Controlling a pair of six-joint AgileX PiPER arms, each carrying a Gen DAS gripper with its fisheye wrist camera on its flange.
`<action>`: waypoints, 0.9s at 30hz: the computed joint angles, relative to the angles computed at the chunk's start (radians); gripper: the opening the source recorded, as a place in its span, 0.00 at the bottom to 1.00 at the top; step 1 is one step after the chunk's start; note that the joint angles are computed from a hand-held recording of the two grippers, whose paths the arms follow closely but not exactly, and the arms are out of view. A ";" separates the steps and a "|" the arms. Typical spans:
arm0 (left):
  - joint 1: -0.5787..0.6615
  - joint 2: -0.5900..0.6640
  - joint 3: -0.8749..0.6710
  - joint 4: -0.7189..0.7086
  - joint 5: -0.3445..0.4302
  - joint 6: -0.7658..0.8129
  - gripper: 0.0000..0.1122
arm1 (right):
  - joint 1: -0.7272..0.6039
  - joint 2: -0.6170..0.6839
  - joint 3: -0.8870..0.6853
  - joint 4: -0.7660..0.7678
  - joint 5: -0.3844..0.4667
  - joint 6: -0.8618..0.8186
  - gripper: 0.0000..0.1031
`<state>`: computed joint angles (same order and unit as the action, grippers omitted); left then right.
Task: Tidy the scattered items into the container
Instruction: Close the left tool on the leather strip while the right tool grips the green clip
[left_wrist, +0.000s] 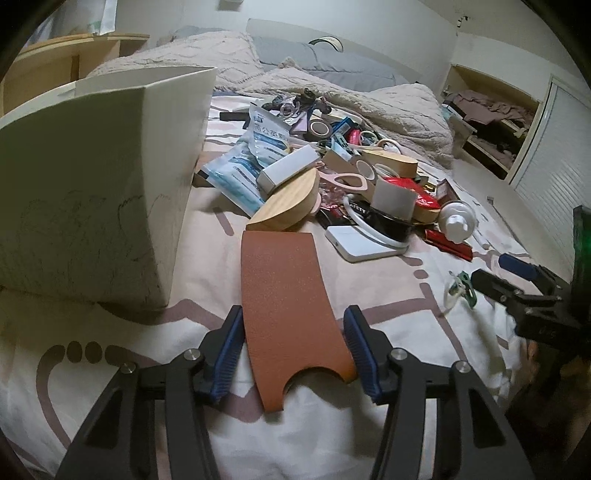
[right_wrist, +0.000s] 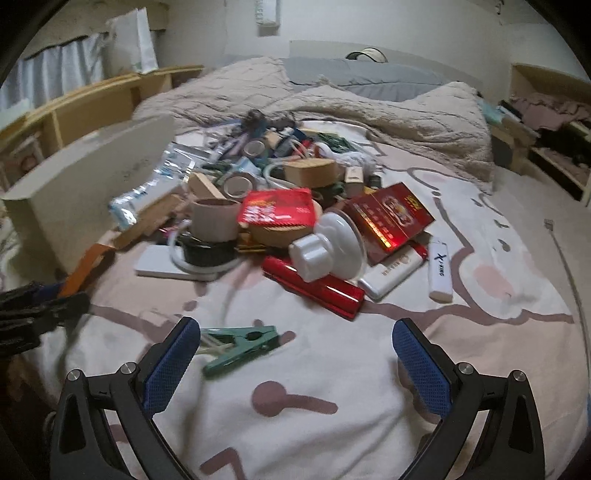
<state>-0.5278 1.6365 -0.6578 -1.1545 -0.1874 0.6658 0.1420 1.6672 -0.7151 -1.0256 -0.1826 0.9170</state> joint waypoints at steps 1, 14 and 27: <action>-0.001 -0.002 -0.001 -0.025 0.003 0.026 0.49 | -0.009 -0.009 0.003 -0.063 -0.010 0.060 1.00; -0.031 0.020 -0.022 -0.249 -0.027 0.262 0.49 | 0.018 0.048 0.019 -0.003 -0.071 -0.046 1.00; -0.046 0.036 -0.038 -0.315 -0.046 0.331 0.49 | 0.122 0.112 -0.050 0.436 0.061 -0.415 1.00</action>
